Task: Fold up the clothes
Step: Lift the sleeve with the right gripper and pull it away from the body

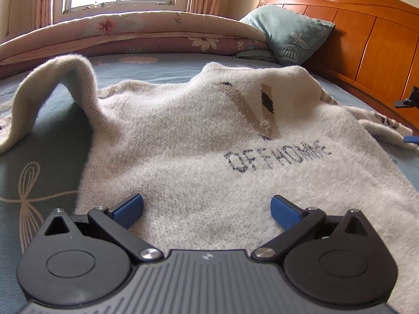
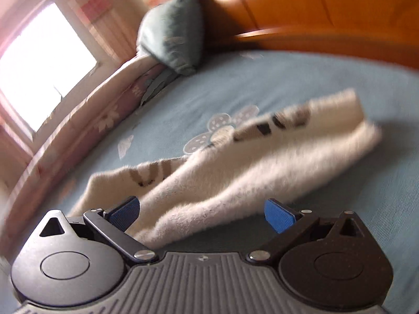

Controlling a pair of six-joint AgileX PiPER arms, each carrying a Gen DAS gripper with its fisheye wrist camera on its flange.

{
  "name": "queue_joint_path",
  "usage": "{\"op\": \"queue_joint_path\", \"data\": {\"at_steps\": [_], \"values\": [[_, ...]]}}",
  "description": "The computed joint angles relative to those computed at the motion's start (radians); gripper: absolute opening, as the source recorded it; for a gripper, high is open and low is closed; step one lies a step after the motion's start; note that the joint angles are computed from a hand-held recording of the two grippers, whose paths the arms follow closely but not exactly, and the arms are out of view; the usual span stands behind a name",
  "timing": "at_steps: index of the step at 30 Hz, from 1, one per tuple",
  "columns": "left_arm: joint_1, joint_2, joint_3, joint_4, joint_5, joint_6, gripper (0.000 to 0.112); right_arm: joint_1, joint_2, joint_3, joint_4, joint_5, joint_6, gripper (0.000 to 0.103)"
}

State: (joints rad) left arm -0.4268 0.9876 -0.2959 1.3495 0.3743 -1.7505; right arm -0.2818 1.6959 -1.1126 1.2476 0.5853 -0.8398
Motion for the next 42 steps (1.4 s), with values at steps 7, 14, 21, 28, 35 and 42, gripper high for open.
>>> {"op": "queue_joint_path", "data": {"at_steps": [7,14,21,28,35,42], "values": [[-0.006,0.004,-0.001,0.001,0.007,-0.001,0.102,-0.029,0.117,0.034,0.273,-0.03,-0.114,0.08],[-0.012,0.005,-0.003,-0.004,0.015,0.002,0.102,0.014,0.188,-0.032,0.355,-0.145,-0.16,0.034],[-0.014,0.008,-0.004,-0.004,0.018,0.004,0.102,0.093,0.204,-0.218,-0.321,-0.303,0.366,0.018],[-0.01,0.011,-0.005,0.001,0.015,0.002,0.102,0.14,0.261,-0.43,-0.891,-0.292,0.846,0.017],[-0.008,0.015,-0.005,0.008,0.013,-0.003,0.102,0.151,0.447,-0.641,-1.15,-0.101,1.134,0.027],[-0.006,0.013,-0.004,0.01,0.01,-0.004,0.102,0.039,0.262,-0.39,-0.452,0.01,0.684,0.059]]}}
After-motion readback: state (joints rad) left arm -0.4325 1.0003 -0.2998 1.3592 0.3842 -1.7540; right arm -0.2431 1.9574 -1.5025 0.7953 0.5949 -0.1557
